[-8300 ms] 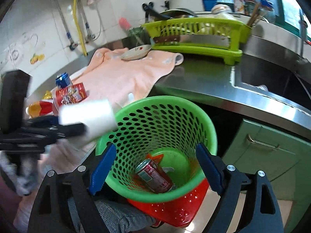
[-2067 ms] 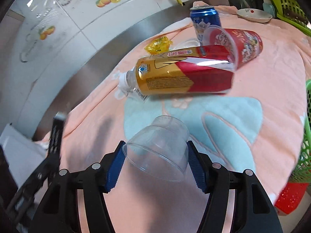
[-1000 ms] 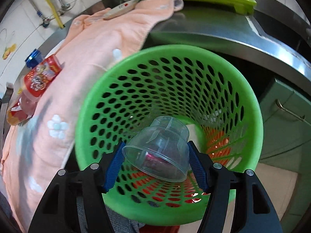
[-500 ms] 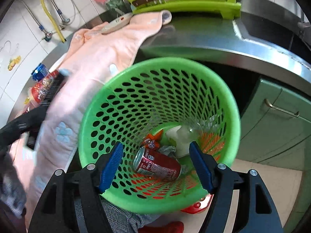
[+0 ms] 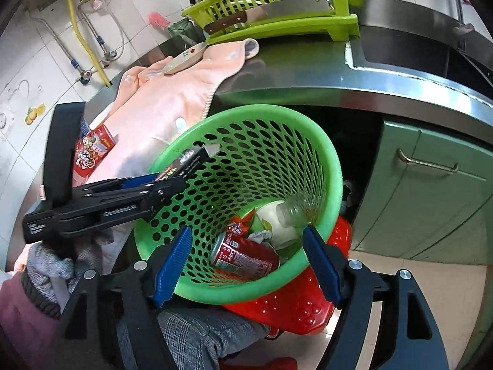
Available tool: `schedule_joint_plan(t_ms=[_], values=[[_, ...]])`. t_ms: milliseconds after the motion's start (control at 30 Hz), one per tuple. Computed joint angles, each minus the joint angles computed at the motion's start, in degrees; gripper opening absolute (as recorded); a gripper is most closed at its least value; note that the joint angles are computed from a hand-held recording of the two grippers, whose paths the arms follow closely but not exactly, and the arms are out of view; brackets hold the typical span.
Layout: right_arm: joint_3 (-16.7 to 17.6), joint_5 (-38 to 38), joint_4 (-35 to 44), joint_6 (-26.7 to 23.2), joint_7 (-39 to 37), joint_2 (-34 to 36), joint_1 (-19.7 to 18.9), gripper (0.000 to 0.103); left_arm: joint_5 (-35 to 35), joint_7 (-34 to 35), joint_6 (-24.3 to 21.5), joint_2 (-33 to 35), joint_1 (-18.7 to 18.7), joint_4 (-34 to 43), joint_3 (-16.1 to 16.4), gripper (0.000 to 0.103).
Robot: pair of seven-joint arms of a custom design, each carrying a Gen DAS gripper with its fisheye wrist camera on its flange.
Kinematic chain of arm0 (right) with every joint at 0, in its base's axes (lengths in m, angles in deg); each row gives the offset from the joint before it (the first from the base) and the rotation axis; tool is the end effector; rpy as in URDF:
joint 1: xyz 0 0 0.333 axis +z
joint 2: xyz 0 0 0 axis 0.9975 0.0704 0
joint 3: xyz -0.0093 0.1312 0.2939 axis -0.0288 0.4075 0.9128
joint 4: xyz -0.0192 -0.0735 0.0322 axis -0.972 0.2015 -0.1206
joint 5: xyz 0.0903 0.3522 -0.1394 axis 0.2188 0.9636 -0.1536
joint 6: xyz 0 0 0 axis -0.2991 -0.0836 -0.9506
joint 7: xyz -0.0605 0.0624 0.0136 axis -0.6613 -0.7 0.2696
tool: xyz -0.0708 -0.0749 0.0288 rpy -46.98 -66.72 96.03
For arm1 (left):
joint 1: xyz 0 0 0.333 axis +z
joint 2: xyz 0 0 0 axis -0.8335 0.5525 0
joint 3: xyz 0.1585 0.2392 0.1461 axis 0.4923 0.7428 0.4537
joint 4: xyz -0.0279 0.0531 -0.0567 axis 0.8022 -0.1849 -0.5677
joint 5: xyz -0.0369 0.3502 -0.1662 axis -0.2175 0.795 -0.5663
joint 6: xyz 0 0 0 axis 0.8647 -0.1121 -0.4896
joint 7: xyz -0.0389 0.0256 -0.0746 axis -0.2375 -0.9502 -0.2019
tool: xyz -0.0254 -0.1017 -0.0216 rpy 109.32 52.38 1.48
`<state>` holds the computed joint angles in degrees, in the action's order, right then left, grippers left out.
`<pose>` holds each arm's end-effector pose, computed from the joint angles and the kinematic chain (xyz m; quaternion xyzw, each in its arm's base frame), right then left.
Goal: Collect trash
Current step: 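Drop the clear cup into the basket with the right tool while the left drops the glue box, then move both tools back over the towel toward the yellow drink bottle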
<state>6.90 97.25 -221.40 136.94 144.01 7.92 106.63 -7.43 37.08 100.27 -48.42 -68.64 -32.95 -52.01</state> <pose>0.4648 0.0508 0.4469 -0.6144 0.7092 -0.1016 0.3305 0.5980 -0.2543 0.4294 -0.5158 0.8108 -0.2655 0.0776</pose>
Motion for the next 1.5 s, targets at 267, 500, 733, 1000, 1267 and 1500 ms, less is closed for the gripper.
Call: schedule_joint_plan(t_ms=[267, 500, 733, 1000, 1267, 1500], values=[[0.06, 0.99, -0.05, -0.28, -0.48, 0.35, 0.17, 0.072, -1.66, 1.05, 1.41, -0.02, 0.71, -0.66, -0.5, 0.057], [1.64, -1.2, 0.67, -0.02, 0.68, -0.07, 0.32, 0.072, -7.21, 4.11, 3.53, -6.51, 2.45, -6.73, -0.63, 0.057], [1.84, -0.33, 3.58, -0.41, -0.7, 0.84, 3.5, 0.072, -13.73, 8.26, 5.68, -15.63, 3.45, -14.55, 1.19, 0.057], [4.43, 2.16, 9.11, -2.33, -4.32, 3.95, 5.42, 0.072, -15.81, 7.84, 7.12, -23.85, 5.04, -22.03, 4.85, 0.057], [9.18, 5.22, 17.4, -6.25, -12.24, 9.9, 5.03, 0.072, -13.61, 4.84, 7.98, -30.45, 9.21, -28.46, 8.19, 0.057], [14.67, 5.74, 27.21, -11.34, -21.8, 16.09, 2.99, 0.072, -11.39, 2.48, 8.32, -35.48, 13.88, -32.92, 10.73, 0.057]])
